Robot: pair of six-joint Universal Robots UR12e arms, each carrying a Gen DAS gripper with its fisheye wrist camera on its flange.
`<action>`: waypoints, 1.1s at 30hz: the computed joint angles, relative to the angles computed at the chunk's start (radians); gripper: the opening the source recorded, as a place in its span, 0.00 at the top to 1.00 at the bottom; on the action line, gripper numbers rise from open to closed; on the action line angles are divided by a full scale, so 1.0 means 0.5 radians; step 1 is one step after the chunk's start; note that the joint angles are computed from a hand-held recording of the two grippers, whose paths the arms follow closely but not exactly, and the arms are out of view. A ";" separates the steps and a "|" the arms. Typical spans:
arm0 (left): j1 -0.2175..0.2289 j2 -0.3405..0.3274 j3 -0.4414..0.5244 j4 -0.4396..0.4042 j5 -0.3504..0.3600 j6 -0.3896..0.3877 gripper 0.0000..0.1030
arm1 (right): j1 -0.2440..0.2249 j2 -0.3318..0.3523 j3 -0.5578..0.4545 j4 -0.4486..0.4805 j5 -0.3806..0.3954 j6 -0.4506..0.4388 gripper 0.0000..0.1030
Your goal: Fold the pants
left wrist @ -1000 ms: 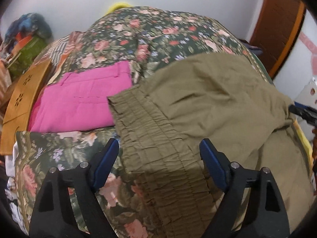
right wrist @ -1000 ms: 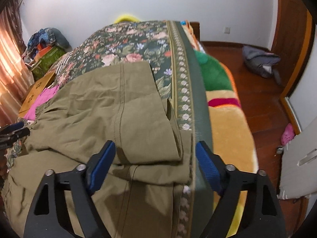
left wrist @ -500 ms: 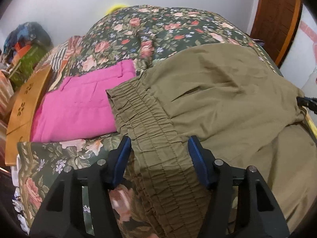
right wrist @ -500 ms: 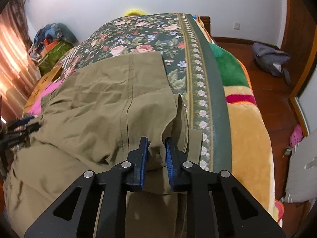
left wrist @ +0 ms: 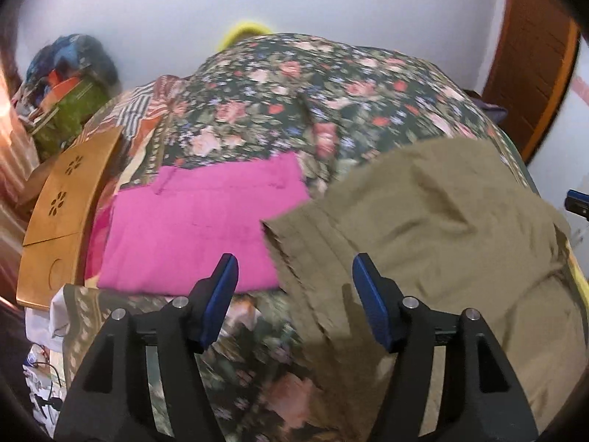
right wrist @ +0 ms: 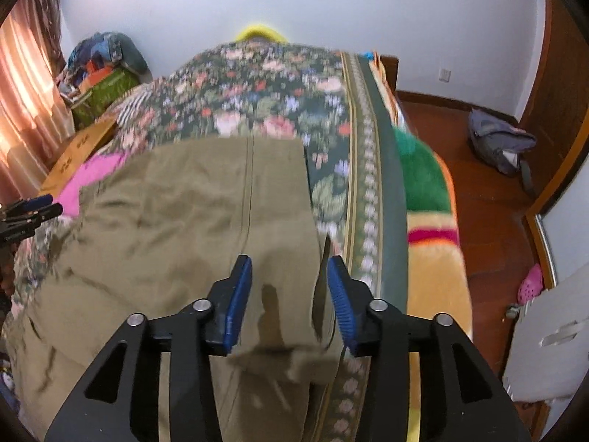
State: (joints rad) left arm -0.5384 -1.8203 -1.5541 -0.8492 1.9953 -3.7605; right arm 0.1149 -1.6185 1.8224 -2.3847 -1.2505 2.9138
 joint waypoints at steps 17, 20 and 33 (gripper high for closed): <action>0.217 -0.094 -0.020 0.101 -0.491 0.052 0.33 | 0.127 0.479 -0.483 0.171 -0.047 -0.125 0.55; 0.239 -0.099 -0.035 0.166 -0.563 0.091 0.33 | 0.151 0.551 -0.549 0.253 -0.104 -0.171 0.55; 0.165 -0.151 0.006 0.207 -0.360 0.212 0.54 | 0.151 0.593 -0.525 0.126 -0.006 -0.200 0.94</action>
State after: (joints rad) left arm -0.4557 -1.8959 -1.5511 -0.7455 1.8152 -3.6543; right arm 0.1903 -1.3218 1.5598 -2.3217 -1.2537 2.8137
